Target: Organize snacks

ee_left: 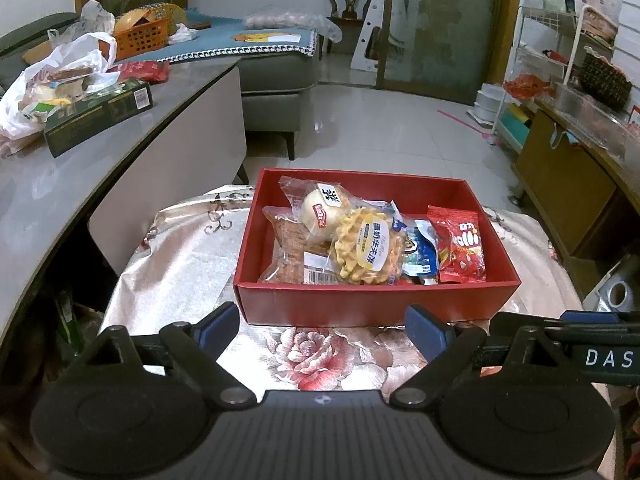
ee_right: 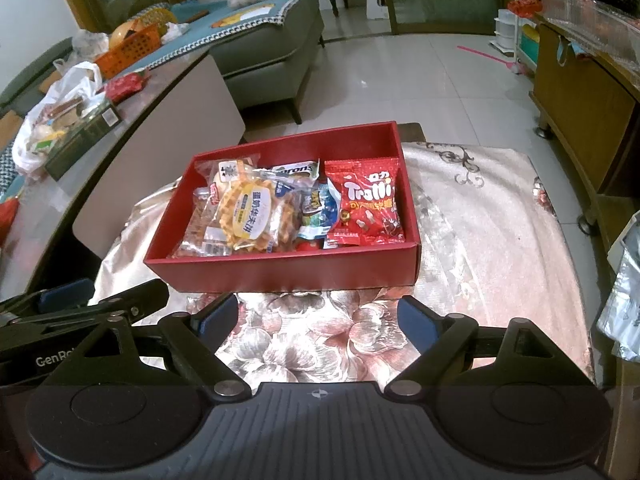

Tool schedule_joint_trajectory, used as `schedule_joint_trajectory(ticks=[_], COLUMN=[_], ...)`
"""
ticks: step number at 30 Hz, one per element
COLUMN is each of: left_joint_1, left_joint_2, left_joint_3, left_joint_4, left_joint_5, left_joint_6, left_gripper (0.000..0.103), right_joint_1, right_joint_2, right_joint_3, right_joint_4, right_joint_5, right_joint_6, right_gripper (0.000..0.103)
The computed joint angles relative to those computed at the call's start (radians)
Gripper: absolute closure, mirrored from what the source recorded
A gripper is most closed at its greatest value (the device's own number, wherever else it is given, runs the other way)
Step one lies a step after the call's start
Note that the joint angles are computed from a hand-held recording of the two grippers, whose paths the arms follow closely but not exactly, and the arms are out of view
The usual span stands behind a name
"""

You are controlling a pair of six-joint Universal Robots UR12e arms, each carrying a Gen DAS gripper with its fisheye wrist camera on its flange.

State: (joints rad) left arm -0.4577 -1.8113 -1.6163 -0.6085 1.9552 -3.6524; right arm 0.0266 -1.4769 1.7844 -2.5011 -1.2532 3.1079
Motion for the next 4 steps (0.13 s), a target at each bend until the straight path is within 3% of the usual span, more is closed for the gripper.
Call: schedule_joint_trajectory(ticks=[4], left_joint_1=[-0.002], left_joint_2=[0.001], left_joint_3=[-0.001], left_joint_4=[0.007], left_joint_5=[0.006], left_joint_6=[0.003], left_gripper=[0.018], right_joint_1=[0.0], right_joint_2=[0.0], right_joint_3=[0.002], right_joint_4=[-0.006], right_joint_5=[-0.001], right_joint_6=[0.002], right_gripper=[0.011])
